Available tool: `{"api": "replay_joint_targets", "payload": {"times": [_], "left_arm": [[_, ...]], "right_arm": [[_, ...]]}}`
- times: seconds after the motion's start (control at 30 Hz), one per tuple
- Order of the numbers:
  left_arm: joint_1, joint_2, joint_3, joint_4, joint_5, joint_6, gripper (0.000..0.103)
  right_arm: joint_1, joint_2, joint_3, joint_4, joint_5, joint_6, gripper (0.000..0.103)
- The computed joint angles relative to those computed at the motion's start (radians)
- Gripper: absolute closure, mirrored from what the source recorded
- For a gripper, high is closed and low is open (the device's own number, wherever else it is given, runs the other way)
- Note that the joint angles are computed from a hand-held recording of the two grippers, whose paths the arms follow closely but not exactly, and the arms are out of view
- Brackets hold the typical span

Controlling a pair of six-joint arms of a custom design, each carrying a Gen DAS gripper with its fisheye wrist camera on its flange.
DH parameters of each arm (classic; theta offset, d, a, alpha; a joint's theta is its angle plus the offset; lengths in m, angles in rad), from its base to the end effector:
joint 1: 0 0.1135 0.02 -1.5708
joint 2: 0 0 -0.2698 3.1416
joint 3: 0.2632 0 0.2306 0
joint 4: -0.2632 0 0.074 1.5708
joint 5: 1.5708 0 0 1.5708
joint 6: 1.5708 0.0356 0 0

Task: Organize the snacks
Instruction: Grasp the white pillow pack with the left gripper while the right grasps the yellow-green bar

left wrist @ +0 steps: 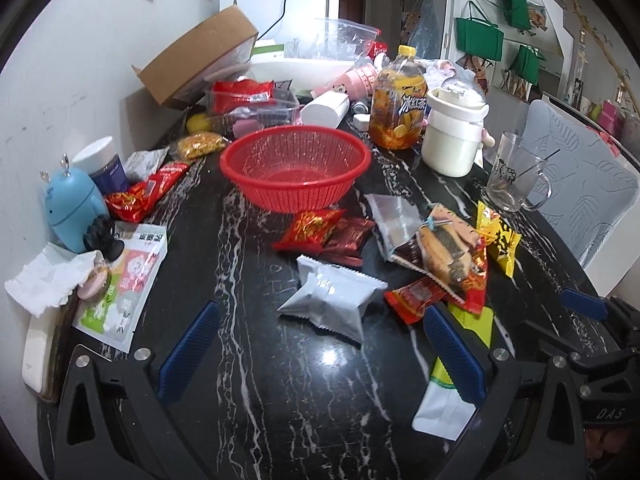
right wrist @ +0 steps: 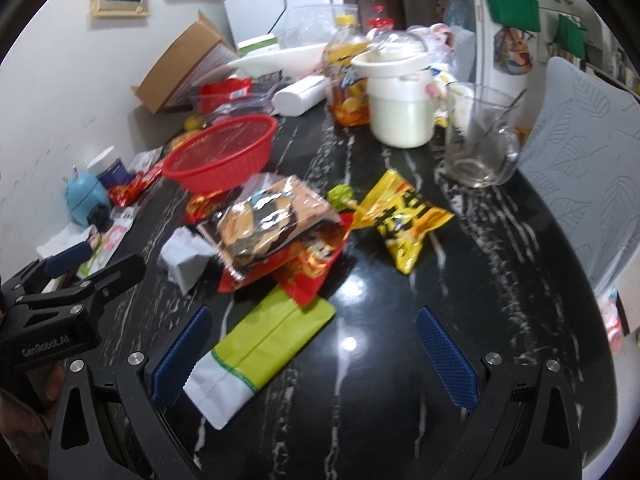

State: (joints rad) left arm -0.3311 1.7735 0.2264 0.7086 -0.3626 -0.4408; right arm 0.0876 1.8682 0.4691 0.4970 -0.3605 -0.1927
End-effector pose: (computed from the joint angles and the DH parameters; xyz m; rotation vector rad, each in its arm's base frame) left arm 0.2039 -0.0567 0.0768 -0.2918 2.3221 0.0595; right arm 0.2606 0.0355 0.0781 -0.4916 2.3838 0.3977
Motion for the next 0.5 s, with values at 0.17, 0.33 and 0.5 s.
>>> {"api": "replay_joint_targets", "payload": {"times": [0.17, 0.33, 0.5], "left_arm": [[0.049, 0.077, 0.014, 0.049, 0.019, 0.027, 0.000], [0.109, 0.143, 0.049, 0.092, 0.098, 0.083, 0.000], [0.143, 0.223, 0.136, 0.054, 0.149, 0.131, 0.000]], "right_arm": [[0.039, 0.052, 0.026, -0.004, 0.011, 0.006, 0.000], [0.060, 0.101, 0.062, -0.021, 0.017, 0.006, 0.002], [0.070, 0.150, 0.102, -0.046, 0.006, 0.003, 0.005]]}}
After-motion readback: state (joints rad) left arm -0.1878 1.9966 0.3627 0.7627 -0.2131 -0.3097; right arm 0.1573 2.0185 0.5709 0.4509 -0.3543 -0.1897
